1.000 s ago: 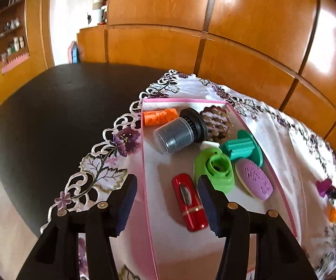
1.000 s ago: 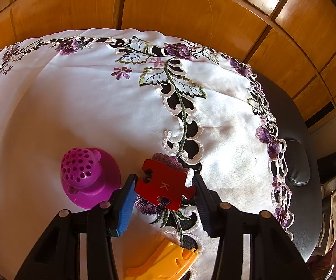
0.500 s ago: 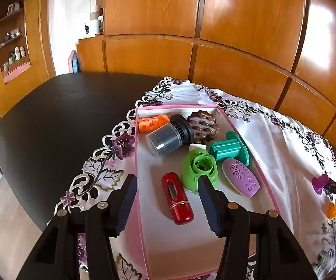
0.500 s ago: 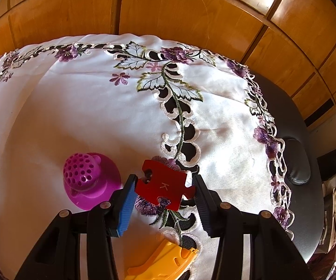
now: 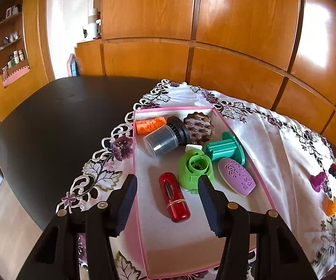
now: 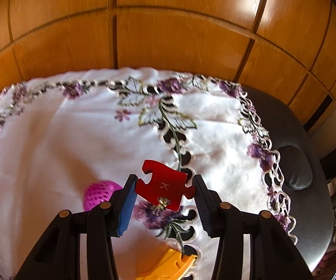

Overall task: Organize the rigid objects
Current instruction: 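Carry the red puzzle piece into the tray and release it with the right gripper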

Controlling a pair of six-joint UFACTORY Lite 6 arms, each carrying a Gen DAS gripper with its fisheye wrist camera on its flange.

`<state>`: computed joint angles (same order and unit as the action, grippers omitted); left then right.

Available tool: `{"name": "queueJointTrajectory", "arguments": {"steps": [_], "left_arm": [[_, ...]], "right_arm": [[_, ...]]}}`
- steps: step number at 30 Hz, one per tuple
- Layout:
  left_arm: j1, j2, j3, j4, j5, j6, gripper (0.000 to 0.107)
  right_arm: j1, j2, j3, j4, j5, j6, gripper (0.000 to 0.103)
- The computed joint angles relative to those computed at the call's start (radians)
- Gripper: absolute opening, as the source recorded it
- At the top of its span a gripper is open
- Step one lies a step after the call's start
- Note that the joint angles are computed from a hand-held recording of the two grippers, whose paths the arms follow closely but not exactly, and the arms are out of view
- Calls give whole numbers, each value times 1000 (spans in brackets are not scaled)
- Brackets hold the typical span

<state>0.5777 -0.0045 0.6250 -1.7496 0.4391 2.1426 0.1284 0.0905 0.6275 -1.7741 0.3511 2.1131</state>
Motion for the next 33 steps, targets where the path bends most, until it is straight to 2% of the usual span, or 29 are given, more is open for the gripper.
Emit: {"name": "queueJointTrajectory", "arguments": {"steps": [3,6,12,19,28,33], "left_arm": [[2,-2,-3,-3,4,6,55],[4,-1,-3,-7,7,15,55],[18,11,0,-1,15,17,55],[45,21,5,8,29,17,55],[95,58,23,13,45,26,55],[133,69,40,29,61,11,55]], "right_arm": [[0,-40,-19,-122,-58,107,48],[32,-92,-26,-158,-102,143,48],[192,-118,18,-33,-109,77,48],[431,-40,156,81,-106,-13,48],[631,123,365,293,-130,-264,48],[693,269,521,607,-164,-602,48]]}}
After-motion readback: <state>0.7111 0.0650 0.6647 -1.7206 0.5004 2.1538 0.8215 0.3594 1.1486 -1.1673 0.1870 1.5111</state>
